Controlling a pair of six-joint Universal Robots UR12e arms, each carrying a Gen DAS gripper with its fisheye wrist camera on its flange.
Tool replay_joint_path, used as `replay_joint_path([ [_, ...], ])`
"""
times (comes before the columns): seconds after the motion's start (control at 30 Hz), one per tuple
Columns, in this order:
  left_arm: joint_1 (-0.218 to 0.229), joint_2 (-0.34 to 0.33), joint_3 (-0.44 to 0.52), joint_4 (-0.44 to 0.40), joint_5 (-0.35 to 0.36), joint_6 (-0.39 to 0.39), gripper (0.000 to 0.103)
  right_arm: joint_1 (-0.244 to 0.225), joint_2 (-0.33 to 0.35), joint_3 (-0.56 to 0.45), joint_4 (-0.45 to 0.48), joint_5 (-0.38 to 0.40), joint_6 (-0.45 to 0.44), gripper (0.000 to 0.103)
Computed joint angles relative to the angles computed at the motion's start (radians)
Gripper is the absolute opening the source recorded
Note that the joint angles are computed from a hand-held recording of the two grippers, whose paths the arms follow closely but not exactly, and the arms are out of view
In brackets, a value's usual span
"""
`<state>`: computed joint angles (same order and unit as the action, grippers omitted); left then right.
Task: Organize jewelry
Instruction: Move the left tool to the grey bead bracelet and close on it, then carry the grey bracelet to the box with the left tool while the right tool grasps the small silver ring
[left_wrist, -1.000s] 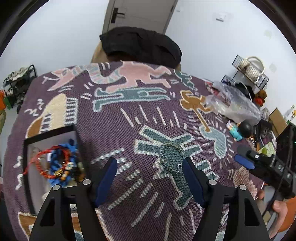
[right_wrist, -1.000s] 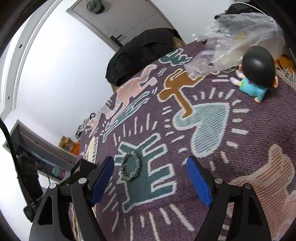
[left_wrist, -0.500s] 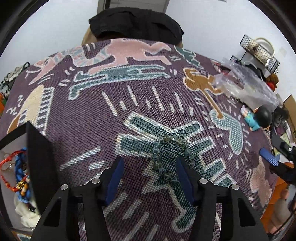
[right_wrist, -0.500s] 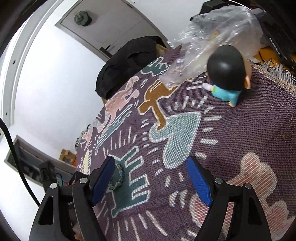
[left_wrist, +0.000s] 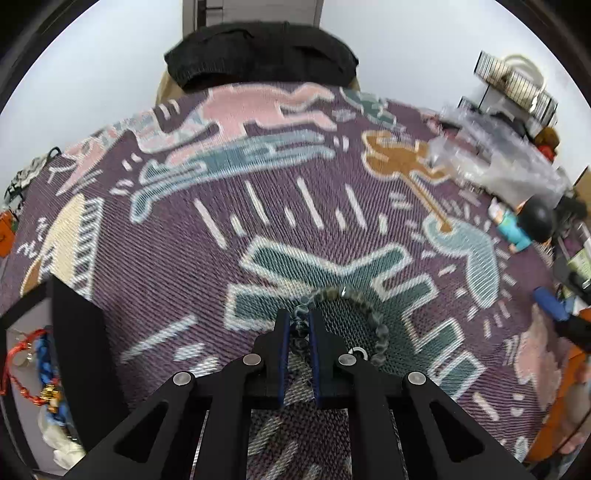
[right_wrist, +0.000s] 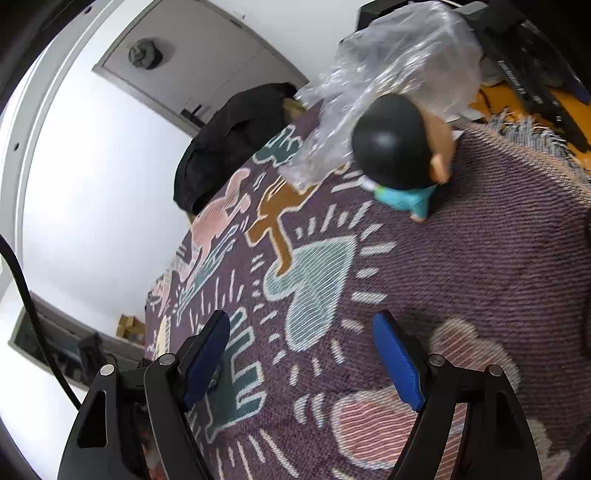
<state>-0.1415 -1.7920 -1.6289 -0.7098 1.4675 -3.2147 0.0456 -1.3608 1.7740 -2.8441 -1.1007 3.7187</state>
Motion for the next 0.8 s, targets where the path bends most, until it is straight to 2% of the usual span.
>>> replay_joint_path([
  [0.3, 0.037, 0.065, -0.036, 0.086, -0.038, -0.005, 0.01, 0.055, 0.029, -0.039, 0.045, -0.005, -0.054, 0.08],
  [0.53, 0.074, 0.102, -0.068, 0.125, -0.07, -0.025, 0.01, 0.125, 0.066, -0.112, 0.119, -0.019, -0.175, 0.079],
  [0.8, 0.119, 0.147, -0.098, 0.164, -0.082, -0.034, 0.01, 0.207, 0.135, -0.247, 0.258, -0.057, -0.342, 0.064],
])
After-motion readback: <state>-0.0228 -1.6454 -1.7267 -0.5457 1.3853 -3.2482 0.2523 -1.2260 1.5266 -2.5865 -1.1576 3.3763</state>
